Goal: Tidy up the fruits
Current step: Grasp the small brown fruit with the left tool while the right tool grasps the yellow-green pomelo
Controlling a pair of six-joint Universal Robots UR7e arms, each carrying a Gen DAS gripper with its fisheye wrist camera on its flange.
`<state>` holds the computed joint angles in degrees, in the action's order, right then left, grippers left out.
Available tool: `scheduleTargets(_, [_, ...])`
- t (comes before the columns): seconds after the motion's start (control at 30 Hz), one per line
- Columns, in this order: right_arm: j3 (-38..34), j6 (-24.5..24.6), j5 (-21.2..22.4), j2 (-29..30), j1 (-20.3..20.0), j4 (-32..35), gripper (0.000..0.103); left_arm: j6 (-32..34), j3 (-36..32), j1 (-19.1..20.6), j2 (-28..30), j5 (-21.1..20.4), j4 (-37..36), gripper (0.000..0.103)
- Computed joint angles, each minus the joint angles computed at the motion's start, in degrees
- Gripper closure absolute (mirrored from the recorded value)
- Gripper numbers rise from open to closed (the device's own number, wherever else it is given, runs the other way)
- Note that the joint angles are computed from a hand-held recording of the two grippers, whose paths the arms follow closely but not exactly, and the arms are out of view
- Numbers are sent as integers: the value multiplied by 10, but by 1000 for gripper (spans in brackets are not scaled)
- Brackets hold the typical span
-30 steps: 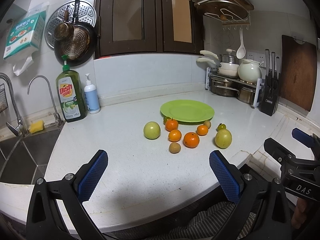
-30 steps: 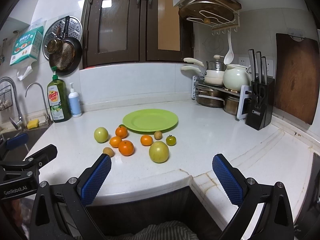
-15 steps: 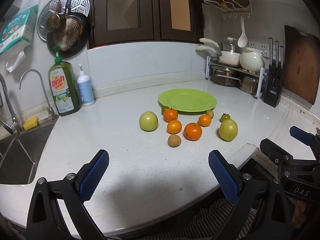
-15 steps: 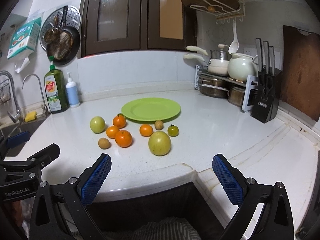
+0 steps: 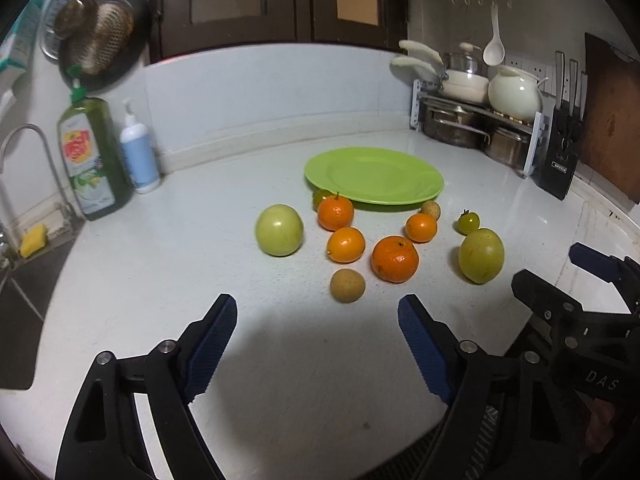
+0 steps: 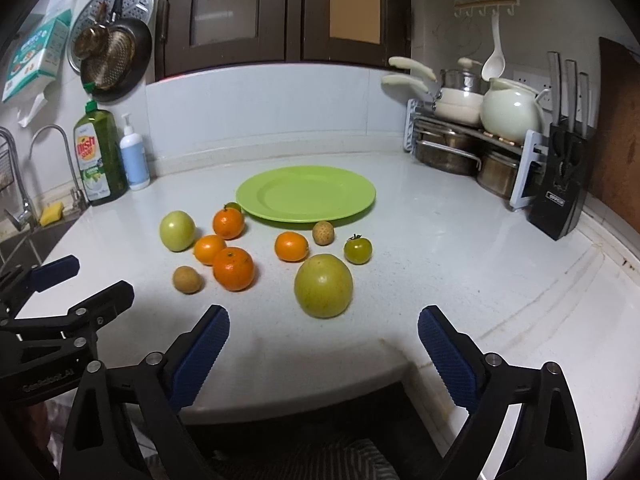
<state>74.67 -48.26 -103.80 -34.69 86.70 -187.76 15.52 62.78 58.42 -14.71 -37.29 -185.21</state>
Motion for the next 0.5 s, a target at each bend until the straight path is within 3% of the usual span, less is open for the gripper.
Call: scheduleTargets(0.5, [-135, 52, -36, 56, -4, 164, 30, -17, -129, 27, 51, -38, 157, 48])
